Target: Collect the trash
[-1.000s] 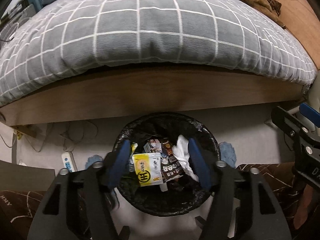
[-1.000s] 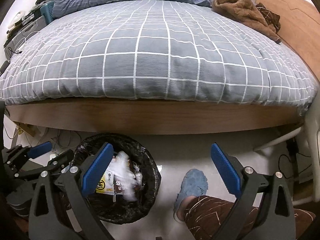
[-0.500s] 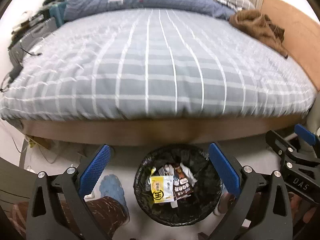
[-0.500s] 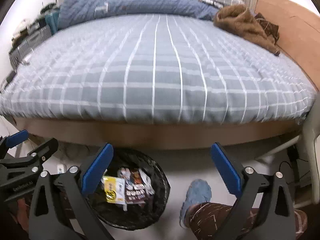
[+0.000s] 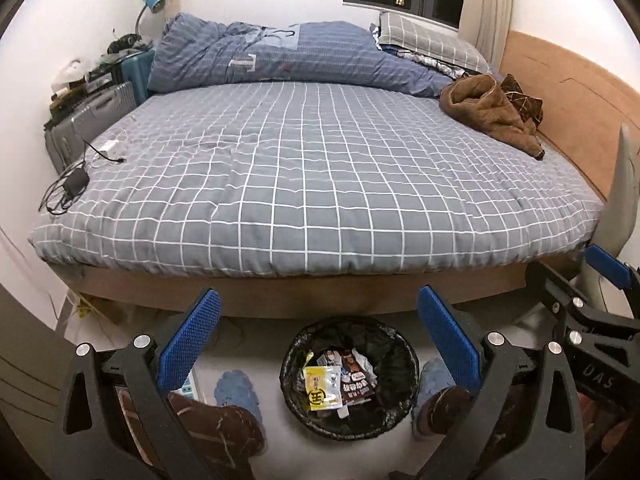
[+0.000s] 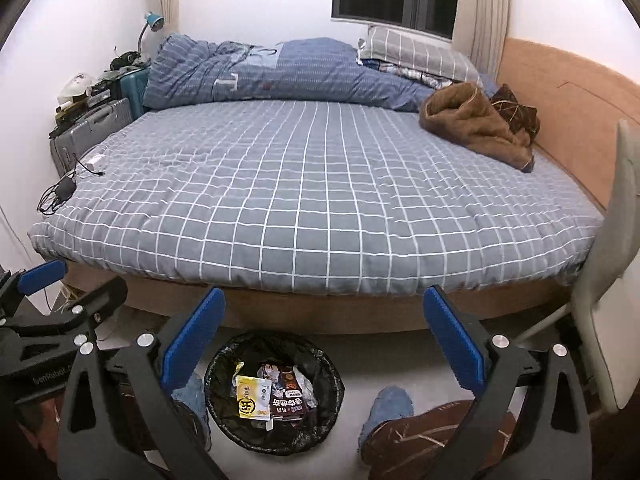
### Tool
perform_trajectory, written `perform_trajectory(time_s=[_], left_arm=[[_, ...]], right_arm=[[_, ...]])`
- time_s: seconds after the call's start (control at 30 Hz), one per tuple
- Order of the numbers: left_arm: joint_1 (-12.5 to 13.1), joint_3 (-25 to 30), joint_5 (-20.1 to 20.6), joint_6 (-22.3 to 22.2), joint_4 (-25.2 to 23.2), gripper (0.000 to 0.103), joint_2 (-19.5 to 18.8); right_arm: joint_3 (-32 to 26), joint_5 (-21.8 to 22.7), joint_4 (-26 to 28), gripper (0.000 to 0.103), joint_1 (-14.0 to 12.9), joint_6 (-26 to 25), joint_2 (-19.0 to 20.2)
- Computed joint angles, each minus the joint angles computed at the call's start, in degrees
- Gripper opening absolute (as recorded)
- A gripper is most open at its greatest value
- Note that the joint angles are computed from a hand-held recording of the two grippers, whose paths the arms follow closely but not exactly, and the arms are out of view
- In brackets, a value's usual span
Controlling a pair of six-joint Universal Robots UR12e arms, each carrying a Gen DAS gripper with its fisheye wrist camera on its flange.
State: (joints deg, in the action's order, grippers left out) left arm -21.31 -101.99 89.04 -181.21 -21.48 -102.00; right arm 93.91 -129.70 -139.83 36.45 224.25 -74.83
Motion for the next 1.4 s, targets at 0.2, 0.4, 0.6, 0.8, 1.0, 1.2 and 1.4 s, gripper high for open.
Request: perform_trajectory(time_s=[0.2,0.4,0.6,0.8,1.0,1.2,1.4], left_arm=[[0.01,-1.87,0.30,-0.98,0.87,0.097,1.84],[0.17,-1.82,0.54,-1.16,1.36,0.097,1.57],[0.17,-1.68,0.78,-0.42,0.81,0.097,1.17],[0.28,-1.69,0.73,0.24,0.71,0.097,1.10],[0.04,-1.58,1.71,1.63,0.62,0.097,0.89],[0.03,-1.29,1.33,1.17,-0.08,0.097,0.77],[-0.48,-1.24,2.82,2.37,0.70,0.097,0.65]], right_arm=[[0.95,-1.16,-0.56,0.095,1.19,1.19,-0.70],[1.28,0.03,-0.37,0.095,0.58,1.22,-0.77],[1.81,0.37,-0.20,0.095,0.20,1.67,-1.12],[2.15,0.69,-0.27,0.095,0.00,1.41,-1.22],[2.21,0.71,-0.20,0.095,-0.02,1.47,-1.21],[2.38,1.46,0.25,0.095,-0.31,1.63,-1.28],[2.39,1.93,0.27,0.095,-0.46,1.67,-1.25]])
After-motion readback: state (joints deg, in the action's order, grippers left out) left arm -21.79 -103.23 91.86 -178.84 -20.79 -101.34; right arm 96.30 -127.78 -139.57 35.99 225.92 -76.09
